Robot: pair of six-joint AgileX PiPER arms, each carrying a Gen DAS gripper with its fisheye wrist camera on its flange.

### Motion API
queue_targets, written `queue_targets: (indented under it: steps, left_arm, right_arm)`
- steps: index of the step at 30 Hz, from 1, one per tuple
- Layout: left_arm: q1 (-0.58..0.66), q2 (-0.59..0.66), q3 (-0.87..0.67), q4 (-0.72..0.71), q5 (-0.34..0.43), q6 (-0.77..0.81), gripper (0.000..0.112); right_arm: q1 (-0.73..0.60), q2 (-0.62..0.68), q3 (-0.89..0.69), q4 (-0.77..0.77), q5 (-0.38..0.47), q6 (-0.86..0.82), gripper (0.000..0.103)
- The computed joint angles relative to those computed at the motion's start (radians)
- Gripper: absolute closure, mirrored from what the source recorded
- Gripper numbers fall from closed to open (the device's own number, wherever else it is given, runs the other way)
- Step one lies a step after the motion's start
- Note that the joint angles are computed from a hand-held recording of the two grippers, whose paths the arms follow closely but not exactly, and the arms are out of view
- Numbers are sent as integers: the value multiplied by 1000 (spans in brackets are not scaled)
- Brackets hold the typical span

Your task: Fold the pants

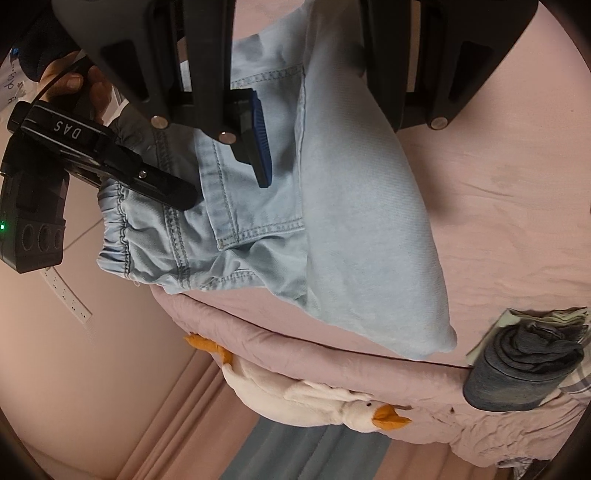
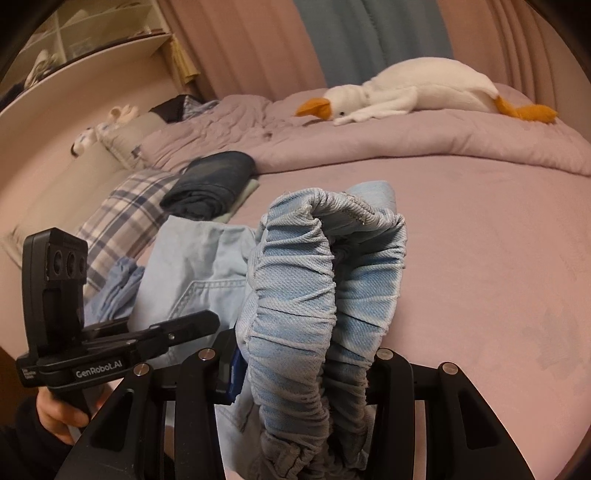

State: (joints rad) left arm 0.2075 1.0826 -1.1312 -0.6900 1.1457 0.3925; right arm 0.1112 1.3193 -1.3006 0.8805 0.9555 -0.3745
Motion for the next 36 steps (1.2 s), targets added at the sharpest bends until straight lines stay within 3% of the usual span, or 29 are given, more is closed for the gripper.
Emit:
queue_targets:
  steps: [12, 36]
  left_arm:
    - [98, -6, -15, -35, 34, 62, 84]
    - [113, -6, -26, -17, 25, 87, 84]
  right_arm:
    - [90, 35, -91, -70, -36, 47, 57]
    - [140, 65, -129, -102, -59, 98, 57]
